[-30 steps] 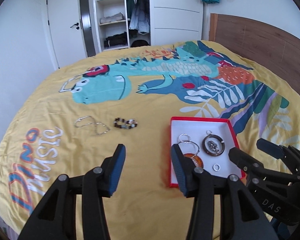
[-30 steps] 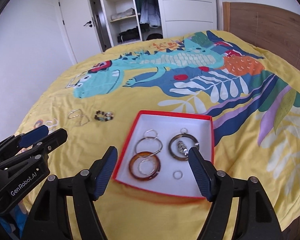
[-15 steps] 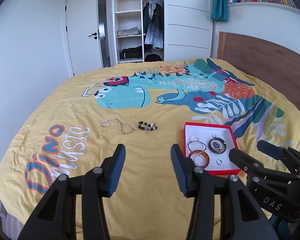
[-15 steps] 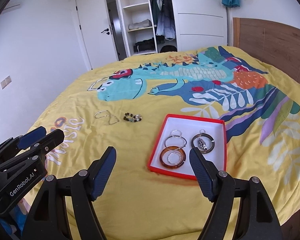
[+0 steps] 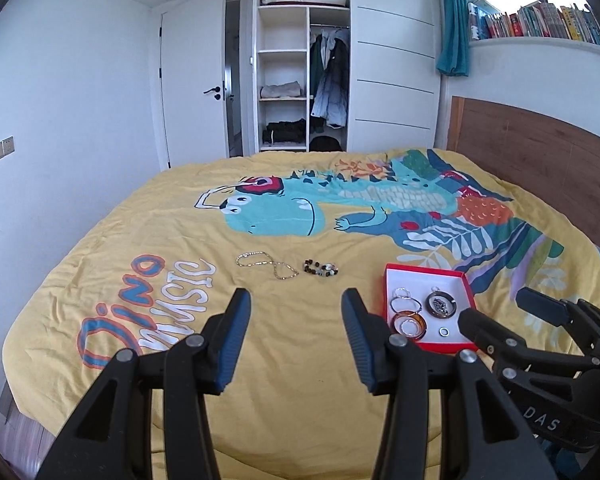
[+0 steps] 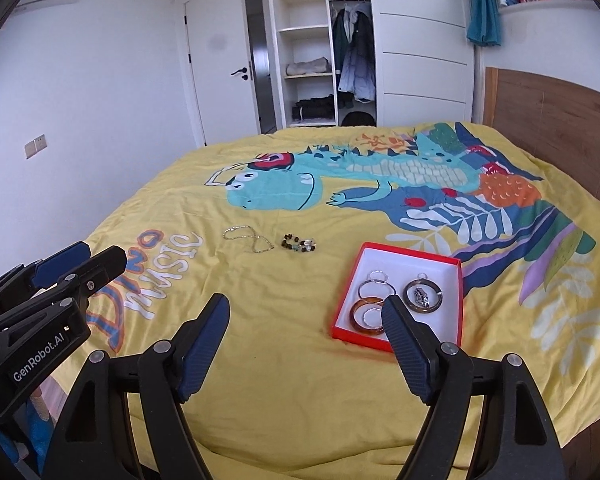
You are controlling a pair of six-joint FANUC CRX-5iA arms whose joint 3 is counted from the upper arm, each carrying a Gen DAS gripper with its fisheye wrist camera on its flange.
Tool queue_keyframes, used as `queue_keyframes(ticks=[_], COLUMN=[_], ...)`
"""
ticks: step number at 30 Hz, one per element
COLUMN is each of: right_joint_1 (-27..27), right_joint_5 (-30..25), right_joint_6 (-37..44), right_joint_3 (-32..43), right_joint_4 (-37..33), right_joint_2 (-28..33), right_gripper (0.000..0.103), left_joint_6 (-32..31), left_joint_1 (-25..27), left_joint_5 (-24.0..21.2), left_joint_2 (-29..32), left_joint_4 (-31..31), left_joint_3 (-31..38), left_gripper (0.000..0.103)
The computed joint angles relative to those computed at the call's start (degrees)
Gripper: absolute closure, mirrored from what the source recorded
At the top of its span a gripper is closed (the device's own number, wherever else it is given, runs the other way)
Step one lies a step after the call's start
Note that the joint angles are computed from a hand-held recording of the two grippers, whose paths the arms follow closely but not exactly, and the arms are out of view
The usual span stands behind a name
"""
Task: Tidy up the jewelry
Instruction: 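Lift both tools out of the box and pull them back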
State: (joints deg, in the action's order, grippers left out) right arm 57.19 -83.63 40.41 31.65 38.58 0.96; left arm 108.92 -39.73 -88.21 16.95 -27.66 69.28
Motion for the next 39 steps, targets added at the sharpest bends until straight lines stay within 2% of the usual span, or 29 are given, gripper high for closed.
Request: queue_keyframes(ticks=[10,19,29,34,39], right_joint_1=[3.21,3.55,0.31,-2.54,-6.83], right_joint_5=[-0.54,-0.19,1.53,2.43,3.28], right_joint_6=[0.1,0.68,3.44,6.1,10.4], right_joint_3=[1.2,1.68,2.85,4.87,8.99], right_joint_4=[4.13,4.3,-0.41,-3.93,-9.38], right_joint_2=[0.13,0.66,2.53,4.73,8.7], right_gripper=[0.024,0.023,0.023,0.023,0.023], left_joint_6=[1.53,2.57,0.66,0.08,-1.6], left_joint_1=[-0.95,0.37,3.41,6.33,10.73], left_joint_5=[2.51,3.91,0.65,-0.88,-3.07], left_joint_2=[-3.96,-5.34,-1.4,0.99,5.49], left_joint_4=[-2.0,-0.39,1.68,3.84,8.23], left_joint_3=[-3.83,-6.17,-3.01,-2.12,1.13], left_gripper=[0.057,0.057,0.056,0.051,0.05])
